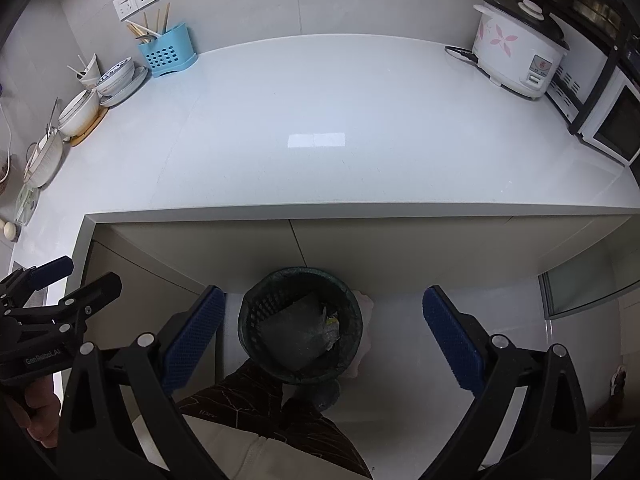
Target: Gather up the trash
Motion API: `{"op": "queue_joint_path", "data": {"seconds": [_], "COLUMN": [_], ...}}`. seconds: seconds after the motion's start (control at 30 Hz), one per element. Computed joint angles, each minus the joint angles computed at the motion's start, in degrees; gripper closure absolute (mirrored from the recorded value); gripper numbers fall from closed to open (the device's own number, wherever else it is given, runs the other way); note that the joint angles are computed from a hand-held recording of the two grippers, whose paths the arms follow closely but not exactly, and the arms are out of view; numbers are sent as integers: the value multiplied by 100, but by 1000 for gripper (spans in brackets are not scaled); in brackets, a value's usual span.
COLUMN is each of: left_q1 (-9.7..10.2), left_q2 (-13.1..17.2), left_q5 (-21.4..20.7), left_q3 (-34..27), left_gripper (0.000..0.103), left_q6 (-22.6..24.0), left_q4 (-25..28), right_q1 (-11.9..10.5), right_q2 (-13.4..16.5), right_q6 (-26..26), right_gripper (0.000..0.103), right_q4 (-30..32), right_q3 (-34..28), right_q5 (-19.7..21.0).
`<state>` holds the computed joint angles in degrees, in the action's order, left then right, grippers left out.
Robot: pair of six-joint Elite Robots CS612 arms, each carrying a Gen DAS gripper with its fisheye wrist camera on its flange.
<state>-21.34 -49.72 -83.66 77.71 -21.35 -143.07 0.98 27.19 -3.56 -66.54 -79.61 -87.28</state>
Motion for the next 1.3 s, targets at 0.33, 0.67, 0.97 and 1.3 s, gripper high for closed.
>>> {"op": "queue_joint_path", "data": {"seconds": [0.33, 0.67, 0.97, 1.3], "left_q1": [-7, -45, -44, -60], "left_q2": [-46, -64, -78, -93], "left_q5": [77, 210, 232, 280], "left_q3": [73, 96, 114, 99], "left_gripper": [6, 6, 6, 6], "left_q6": [-2, -39, -68, -41], "left_q4": [-110, -111, -177, -187], "right_q1": [10, -11, -19, -17], "right_q2": [35, 42, 30, 14], "right_q6": [-11, -19, -21, -1], "right_gripper": [8, 8, 8, 8], "right_q4": [-31, -26, -63, -116], "right_q3": [-85, -106, -94, -96], "right_q5": [-1, 15, 22, 24]}}
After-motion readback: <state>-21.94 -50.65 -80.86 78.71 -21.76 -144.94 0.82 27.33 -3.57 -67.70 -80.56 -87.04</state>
